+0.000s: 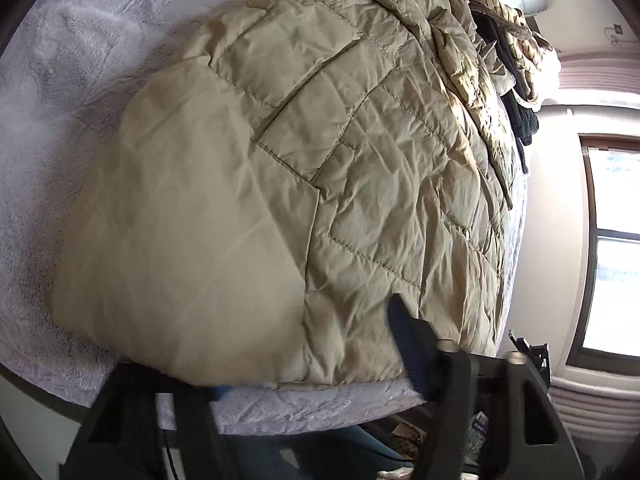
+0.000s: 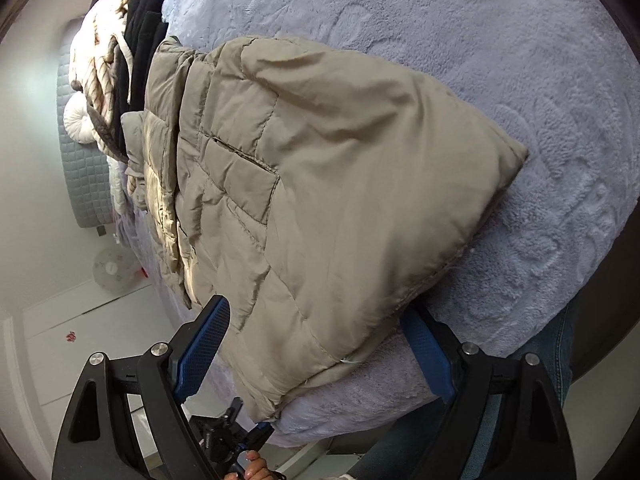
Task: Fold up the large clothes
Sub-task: 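Grasp the jacket hem with both tools, then lift the hem and fold it over toward the collar with both tools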
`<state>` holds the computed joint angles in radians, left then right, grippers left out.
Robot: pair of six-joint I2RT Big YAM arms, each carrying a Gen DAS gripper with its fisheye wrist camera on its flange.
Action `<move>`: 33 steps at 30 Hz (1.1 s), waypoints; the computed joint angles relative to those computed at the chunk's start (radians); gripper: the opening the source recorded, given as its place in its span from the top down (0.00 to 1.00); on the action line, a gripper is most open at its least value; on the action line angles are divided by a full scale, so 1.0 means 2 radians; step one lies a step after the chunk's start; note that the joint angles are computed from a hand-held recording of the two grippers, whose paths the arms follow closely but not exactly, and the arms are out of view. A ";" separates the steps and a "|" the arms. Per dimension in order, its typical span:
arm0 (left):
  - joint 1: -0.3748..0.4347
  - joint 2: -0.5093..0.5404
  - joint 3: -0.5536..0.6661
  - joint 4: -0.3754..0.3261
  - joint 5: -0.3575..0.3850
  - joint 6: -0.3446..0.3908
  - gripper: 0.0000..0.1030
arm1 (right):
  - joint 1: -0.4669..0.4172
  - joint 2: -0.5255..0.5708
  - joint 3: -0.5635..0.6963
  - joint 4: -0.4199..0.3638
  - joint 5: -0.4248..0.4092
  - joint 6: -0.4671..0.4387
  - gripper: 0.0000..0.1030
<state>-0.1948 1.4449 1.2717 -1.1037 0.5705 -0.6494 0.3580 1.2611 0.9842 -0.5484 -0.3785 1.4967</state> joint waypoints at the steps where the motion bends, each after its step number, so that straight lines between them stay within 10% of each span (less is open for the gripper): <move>1: 0.001 0.005 0.004 -0.004 0.000 0.006 0.69 | 0.001 0.000 -0.001 0.005 0.004 0.008 0.22; 6: 0.019 0.002 0.011 -0.004 0.018 0.040 0.89 | 0.012 0.001 0.002 -0.005 0.030 0.026 0.87; 21: 0.029 0.050 0.164 0.021 -0.018 0.042 0.89 | -0.013 0.058 0.157 -0.038 0.024 -0.115 0.92; 33: 0.005 0.196 0.425 0.004 -0.157 0.000 0.89 | -0.073 0.322 0.582 -0.224 -0.081 -0.338 0.92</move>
